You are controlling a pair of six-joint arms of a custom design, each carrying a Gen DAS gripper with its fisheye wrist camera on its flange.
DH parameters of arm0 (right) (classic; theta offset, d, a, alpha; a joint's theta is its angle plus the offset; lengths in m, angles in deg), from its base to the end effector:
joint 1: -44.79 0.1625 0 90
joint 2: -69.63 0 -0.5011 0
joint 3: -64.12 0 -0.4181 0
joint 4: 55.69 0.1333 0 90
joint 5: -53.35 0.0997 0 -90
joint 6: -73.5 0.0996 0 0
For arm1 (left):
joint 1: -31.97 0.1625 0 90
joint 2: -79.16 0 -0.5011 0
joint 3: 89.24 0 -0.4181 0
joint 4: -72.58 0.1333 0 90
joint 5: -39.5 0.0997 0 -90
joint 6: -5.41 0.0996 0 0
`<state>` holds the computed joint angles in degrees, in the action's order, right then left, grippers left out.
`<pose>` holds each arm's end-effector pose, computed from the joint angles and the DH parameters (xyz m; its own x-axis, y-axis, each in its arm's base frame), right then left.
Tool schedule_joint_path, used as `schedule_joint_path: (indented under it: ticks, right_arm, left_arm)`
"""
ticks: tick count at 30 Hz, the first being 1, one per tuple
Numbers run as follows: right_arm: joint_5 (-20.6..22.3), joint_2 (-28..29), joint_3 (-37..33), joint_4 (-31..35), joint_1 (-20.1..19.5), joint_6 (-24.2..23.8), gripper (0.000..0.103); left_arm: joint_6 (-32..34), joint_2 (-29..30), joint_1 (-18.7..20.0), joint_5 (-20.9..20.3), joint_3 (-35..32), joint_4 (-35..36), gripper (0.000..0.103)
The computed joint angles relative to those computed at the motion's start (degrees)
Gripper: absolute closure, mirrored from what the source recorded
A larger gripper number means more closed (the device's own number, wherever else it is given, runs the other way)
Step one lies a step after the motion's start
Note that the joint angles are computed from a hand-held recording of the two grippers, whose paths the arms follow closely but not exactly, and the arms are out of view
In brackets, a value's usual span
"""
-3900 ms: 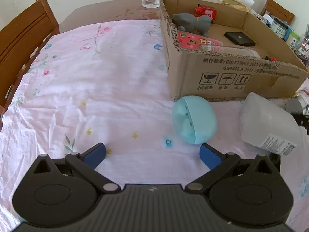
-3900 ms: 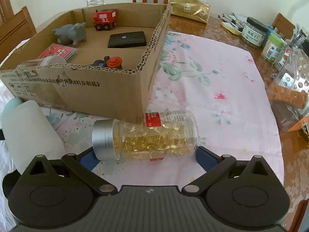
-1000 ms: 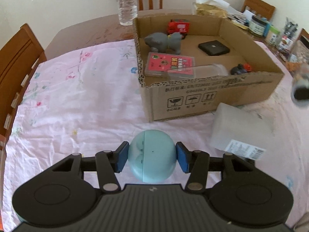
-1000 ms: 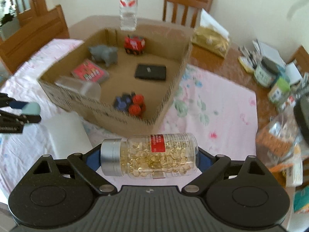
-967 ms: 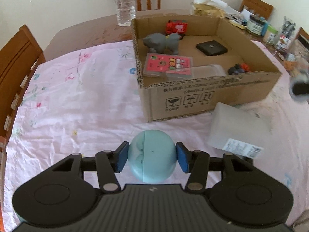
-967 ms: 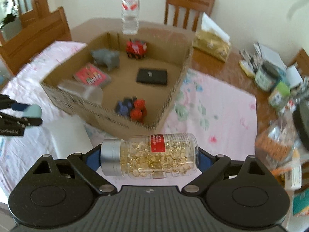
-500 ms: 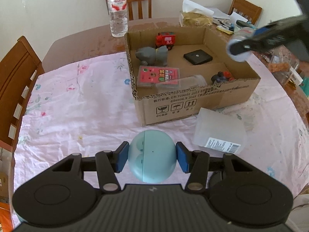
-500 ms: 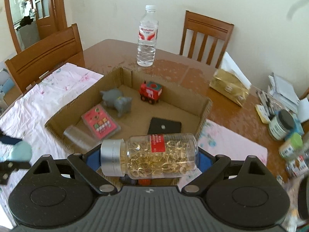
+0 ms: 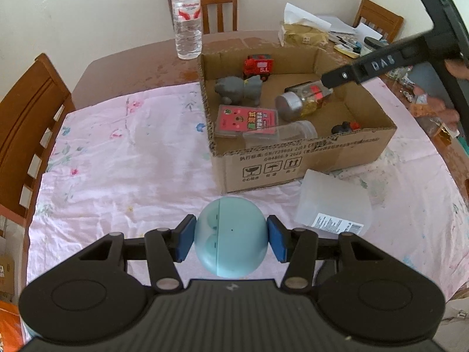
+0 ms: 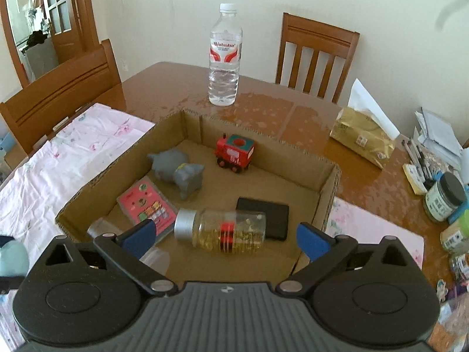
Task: Organize rigid objects
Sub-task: 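Lower the capsule jar into the box and open the right tool, then lower the blue case into the box and open the left tool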
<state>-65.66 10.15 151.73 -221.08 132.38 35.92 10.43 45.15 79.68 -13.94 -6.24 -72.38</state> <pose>0.0532 -0.7577 0.4112 -0.6980 -0.1024 0.7087 -0.5011 0.7768 -0.3813 -0.3939 -0.7194 0.0581 -0.5749 0.5571 -0.5993 0.7223 0.6896 -0.0518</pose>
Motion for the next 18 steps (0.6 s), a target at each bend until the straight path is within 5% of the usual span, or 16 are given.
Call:
schedule_joint_path:
  ticks: [18]
  right_arm:
    - [-7.6,-7.4,14.8,-13.8,1.8,3.9,0.0]
  left_arm:
    - [11.8,7.8,-0.6,-8.0,-13.9,2.0,0.051]
